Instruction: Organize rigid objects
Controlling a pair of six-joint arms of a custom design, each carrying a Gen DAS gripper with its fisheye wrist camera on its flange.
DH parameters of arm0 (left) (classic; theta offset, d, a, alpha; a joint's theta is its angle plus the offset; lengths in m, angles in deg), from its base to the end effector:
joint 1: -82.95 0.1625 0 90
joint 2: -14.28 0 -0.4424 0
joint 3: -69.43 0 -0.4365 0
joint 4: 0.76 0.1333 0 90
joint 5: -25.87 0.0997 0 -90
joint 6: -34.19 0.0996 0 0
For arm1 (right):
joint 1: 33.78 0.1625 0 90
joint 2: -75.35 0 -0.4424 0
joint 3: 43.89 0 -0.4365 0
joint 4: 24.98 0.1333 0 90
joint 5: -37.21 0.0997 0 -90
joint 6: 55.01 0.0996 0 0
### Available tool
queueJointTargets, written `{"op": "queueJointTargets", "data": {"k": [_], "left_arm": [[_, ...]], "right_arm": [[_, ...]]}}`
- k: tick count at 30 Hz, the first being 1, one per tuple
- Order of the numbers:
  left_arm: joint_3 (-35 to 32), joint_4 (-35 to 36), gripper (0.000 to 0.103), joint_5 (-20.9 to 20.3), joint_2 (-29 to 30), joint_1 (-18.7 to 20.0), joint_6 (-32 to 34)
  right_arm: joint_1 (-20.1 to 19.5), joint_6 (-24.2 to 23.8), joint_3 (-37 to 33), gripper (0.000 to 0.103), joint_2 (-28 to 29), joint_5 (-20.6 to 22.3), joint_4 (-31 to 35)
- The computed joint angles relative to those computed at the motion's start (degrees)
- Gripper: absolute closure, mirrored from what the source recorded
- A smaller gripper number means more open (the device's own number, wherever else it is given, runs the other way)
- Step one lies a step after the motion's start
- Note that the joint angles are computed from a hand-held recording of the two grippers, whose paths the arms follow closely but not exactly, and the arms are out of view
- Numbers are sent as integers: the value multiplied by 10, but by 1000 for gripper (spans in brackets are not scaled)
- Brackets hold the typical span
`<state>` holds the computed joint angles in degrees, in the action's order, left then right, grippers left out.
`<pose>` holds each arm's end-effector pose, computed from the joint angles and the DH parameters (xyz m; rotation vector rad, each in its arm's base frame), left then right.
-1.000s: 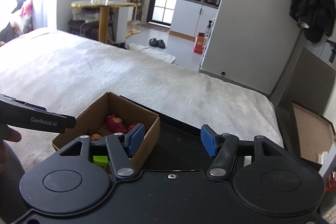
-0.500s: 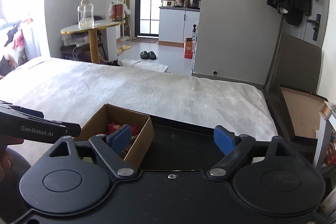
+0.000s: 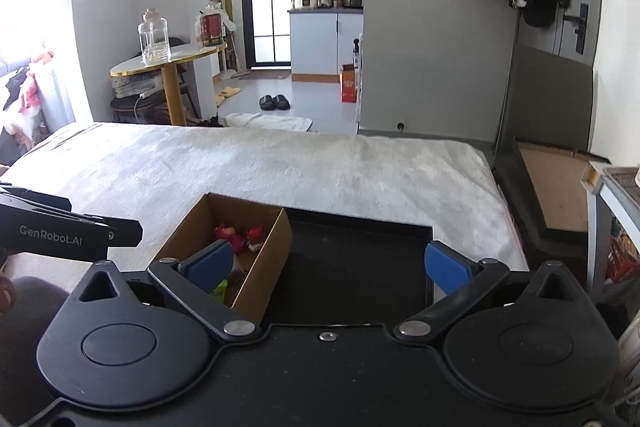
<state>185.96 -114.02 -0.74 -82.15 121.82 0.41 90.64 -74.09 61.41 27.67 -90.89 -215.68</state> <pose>-0.2205 -0.4633 0.4131 0.2922 2.1611 -0.9532 0.4312 -0.5022 0.1318 0.7843 -2.2791 1.0443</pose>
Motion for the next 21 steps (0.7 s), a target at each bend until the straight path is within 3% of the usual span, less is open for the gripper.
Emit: {"op": "queueJointTargets", "data": {"k": [11,21], "left_arm": [[3,90,6,7,-42,-43,-61],[1,161,3,5,-73,-72,-107]], "right_arm": [[14,93,20,0,-37,-6,47],[32,120,34,0,-53,-37,59]]}}
